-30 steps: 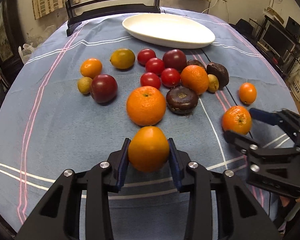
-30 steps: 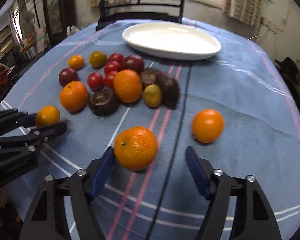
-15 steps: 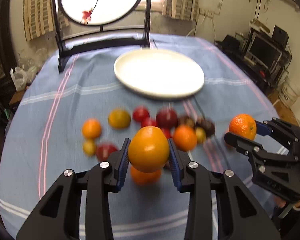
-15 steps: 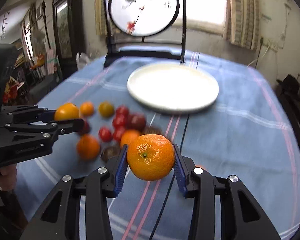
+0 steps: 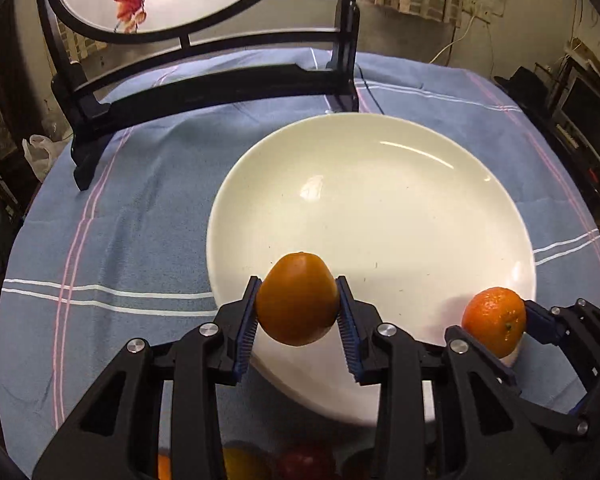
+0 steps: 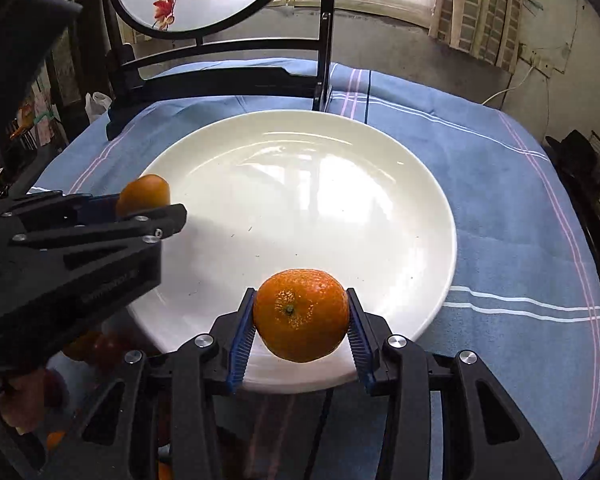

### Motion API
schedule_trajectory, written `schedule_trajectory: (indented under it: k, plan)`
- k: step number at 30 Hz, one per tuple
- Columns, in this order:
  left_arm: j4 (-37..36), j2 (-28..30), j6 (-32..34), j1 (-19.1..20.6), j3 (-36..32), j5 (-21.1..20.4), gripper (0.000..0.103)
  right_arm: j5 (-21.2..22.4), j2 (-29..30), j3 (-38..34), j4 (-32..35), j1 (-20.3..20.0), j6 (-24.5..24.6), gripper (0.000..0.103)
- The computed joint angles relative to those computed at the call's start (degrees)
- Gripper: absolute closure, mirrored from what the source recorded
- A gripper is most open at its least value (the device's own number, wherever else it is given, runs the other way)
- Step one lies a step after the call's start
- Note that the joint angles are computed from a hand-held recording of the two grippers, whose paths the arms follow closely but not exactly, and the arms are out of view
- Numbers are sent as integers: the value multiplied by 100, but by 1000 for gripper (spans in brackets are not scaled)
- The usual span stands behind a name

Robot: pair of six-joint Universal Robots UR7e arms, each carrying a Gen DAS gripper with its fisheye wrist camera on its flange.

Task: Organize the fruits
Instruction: 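Carry both fruits over the white plate and open both tools to release, then grasp a round orange with the right tool while the left tool grasps a large orange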

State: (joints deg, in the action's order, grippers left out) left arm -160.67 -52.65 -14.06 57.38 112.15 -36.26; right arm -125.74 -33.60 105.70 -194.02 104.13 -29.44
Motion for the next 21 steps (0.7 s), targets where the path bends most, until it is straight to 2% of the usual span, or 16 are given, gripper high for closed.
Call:
schedule_trajectory:
  k: [1,2,3,4,7,11,15,19,21]
  plan:
    - [173,23,-154,43,-27,-39,66,-86,54,-62,39,1,1,42]
    - [209,26,-192,65,-16,-110,65,-162,101,-72,-58,13,-20,36]
    - [88,18,-87,80,3,-240,55,-170,112,-30,-261,18,-91,35]
    - [-67,3,-43,42,79,-239,40,-123,74,35,-374,35,-171,35]
    - [-806,-85,165,-214,455,156,19,54,-159,362,-511,65,-190,34]
    - [-1222,-449,193,-532,1059,348,17,243,-561,937,-668,49,-105,31]
    - [-1475,-900,-165,-1056,1864,723,11,312,-904,1583,-1179,37,-264,24]
    - [-1231,-1412,-822,-1560,2621,1012,8,341,-1225,2290,-1759,-16,-312,19]
    - [-947,-1654,-1259,-1743,2920,1029,8,397,-1345,2598,-1960,-84,-268,18]
